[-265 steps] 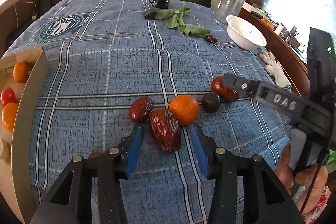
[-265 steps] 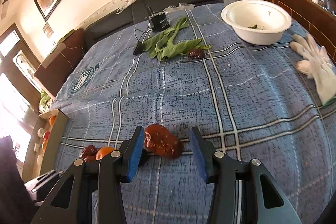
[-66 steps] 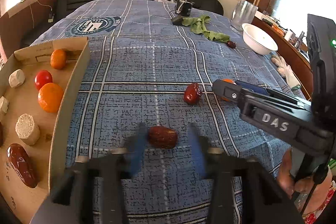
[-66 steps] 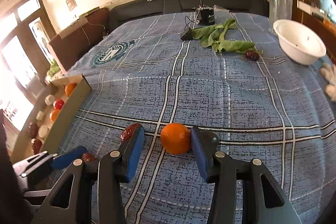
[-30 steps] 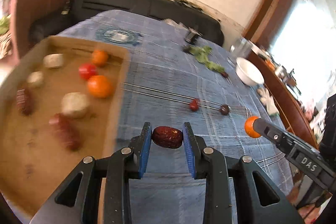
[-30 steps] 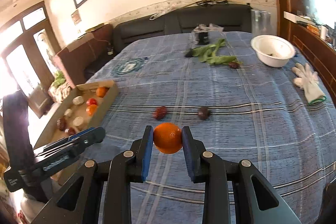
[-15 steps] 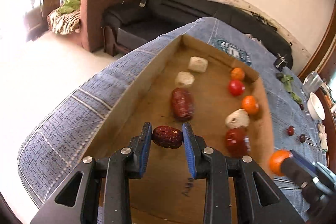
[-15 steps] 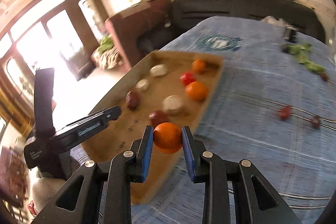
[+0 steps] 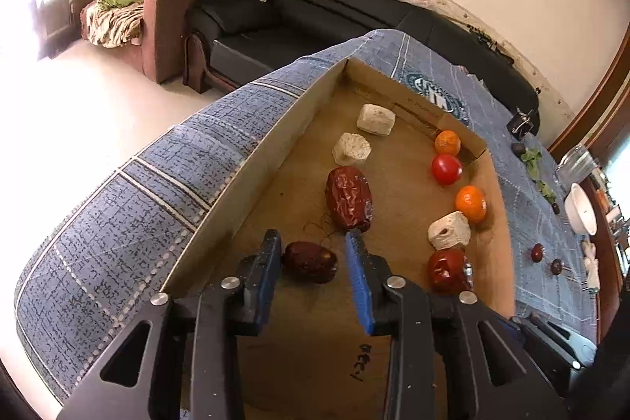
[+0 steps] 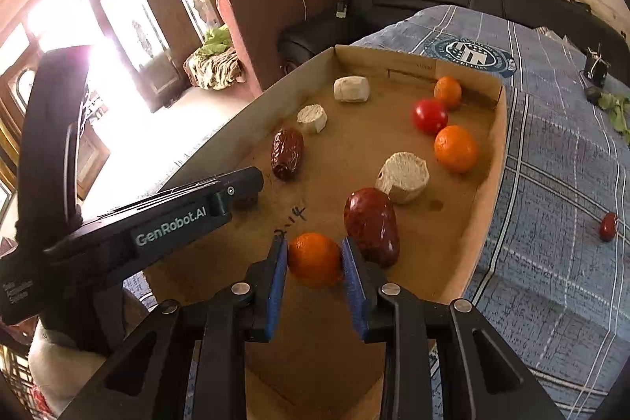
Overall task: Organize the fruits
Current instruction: 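Carry date and mandarin into the tray and open both tools, then move both open tools back to the remaining fruits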
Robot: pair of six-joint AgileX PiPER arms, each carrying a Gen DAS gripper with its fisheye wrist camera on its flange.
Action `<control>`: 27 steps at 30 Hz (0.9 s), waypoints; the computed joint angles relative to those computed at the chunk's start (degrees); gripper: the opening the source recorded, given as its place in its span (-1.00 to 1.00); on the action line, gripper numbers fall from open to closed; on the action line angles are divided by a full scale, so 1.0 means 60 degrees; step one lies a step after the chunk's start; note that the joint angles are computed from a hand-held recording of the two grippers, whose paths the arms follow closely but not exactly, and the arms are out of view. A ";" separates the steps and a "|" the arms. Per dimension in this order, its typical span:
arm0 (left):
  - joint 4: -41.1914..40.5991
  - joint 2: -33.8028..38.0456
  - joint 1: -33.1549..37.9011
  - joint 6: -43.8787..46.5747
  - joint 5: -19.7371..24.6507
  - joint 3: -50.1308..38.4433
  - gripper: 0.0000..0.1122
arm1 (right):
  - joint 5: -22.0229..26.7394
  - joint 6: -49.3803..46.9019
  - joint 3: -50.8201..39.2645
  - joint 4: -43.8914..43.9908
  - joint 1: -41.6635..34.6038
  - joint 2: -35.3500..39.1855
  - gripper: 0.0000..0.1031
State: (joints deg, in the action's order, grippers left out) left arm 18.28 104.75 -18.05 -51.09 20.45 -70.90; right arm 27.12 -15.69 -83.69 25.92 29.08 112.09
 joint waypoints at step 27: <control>0.5363 -0.0444 -0.4533 -0.3690 0.3111 -0.1071 0.16 | -0.2086 -0.4889 0.6143 0.6781 -0.3471 -0.4479 0.15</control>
